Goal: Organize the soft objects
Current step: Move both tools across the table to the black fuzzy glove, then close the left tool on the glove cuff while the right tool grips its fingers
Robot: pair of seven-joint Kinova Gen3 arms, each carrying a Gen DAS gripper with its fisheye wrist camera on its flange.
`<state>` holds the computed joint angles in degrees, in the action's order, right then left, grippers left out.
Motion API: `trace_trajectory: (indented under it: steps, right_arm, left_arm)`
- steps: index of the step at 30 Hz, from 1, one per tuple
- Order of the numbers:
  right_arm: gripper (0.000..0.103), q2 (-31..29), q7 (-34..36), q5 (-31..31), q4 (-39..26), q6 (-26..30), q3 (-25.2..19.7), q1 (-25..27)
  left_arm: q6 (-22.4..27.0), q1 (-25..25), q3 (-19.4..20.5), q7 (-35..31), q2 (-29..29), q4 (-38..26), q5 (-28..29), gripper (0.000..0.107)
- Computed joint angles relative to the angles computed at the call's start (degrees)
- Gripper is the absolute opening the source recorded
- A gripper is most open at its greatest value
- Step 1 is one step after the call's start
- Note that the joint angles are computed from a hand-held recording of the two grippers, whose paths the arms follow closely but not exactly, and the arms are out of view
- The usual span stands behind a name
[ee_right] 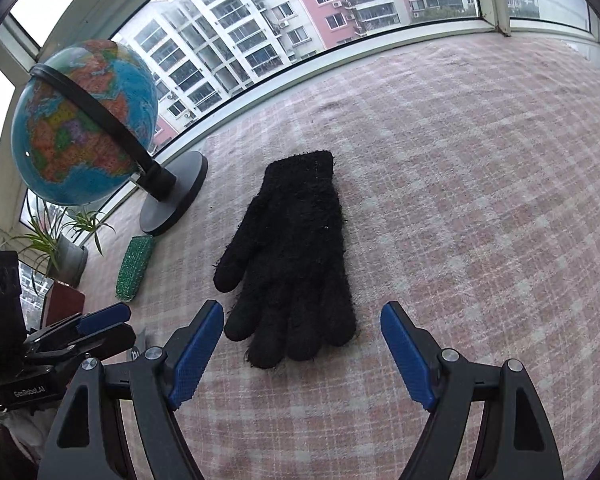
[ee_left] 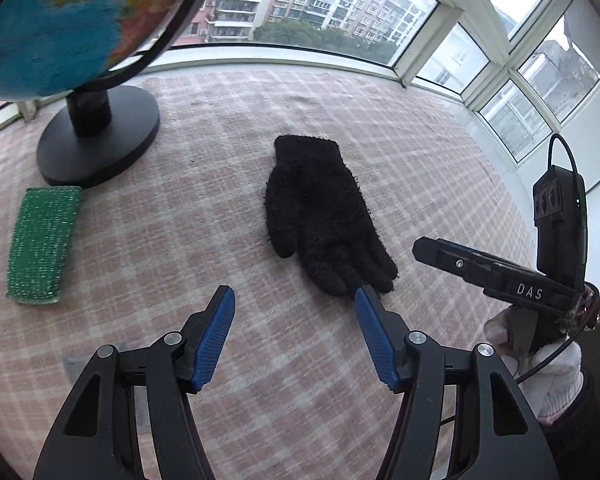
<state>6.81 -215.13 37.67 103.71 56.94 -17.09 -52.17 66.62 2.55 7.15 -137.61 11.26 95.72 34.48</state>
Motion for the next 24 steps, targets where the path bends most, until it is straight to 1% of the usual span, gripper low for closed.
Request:
trace_trajectory:
  steps: [2, 4, 8, 12, 14, 17, 20, 23, 24]
  right_arm:
    - [0.078, 0.13, 2.04, -1.18, 0.80, -2.23, 0.57, 1.42]
    - [0.078, 0.55, 4.41, -2.21, 1.04, -3.48, 1.07, 2.50]
    - [0.077, 0.60, 6.69, -3.68, 2.62, -6.63, 2.10, 4.06]
    - [0.076, 0.52, 7.78, -4.35, 4.17, -9.66, 2.77, 5.34]
    - [0.072, 0.55, 8.69, -4.90, 4.88, -11.57, 3.05, 6.05]
    - [0.070, 1.37, 11.36, -6.20, 4.60, -12.93, 3.38, 6.81]
    - [0.062, 1.68, 12.88, -7.15, 5.01, -15.12, 3.97, 7.17]
    - [0.055, 1.76, 13.84, -8.00, 5.56, -16.66, 4.45, 7.31]
    - [0.050, 1.72, 14.04, -8.32, 5.86, -17.32, 4.58, 7.40]
  left_arm:
    - [-2.33, 1.89, 0.58, 2.58, 1.16, -0.19, -0.96, 0.062]
    - [-3.28, 3.27, 1.14, 5.01, 2.70, -1.14, -2.06, 0.062]
    - [-5.31, 5.10, 2.14, 7.31, 4.98, -2.52, -4.30, 0.062]
    - [-5.35, 5.27, 2.79, 8.69, 7.05, -3.83, -5.18, 0.062]
    - [-5.71, 5.38, 3.17, 8.84, 7.68, -4.04, -5.43, 0.062]
    - [-5.51, 5.48, 3.59, 9.15, 8.63, -4.66, -5.62, 0.062]
    - [-5.23, 5.27, 4.00, 9.16, 9.45, -5.20, -5.18, 0.062]
    - [-4.71, 5.31, 4.17, 9.66, 10.33, -5.88, -5.17, 0.059]
    - [-4.40, 5.28, 4.25, 9.79, 10.65, -6.17, -5.12, 0.054]
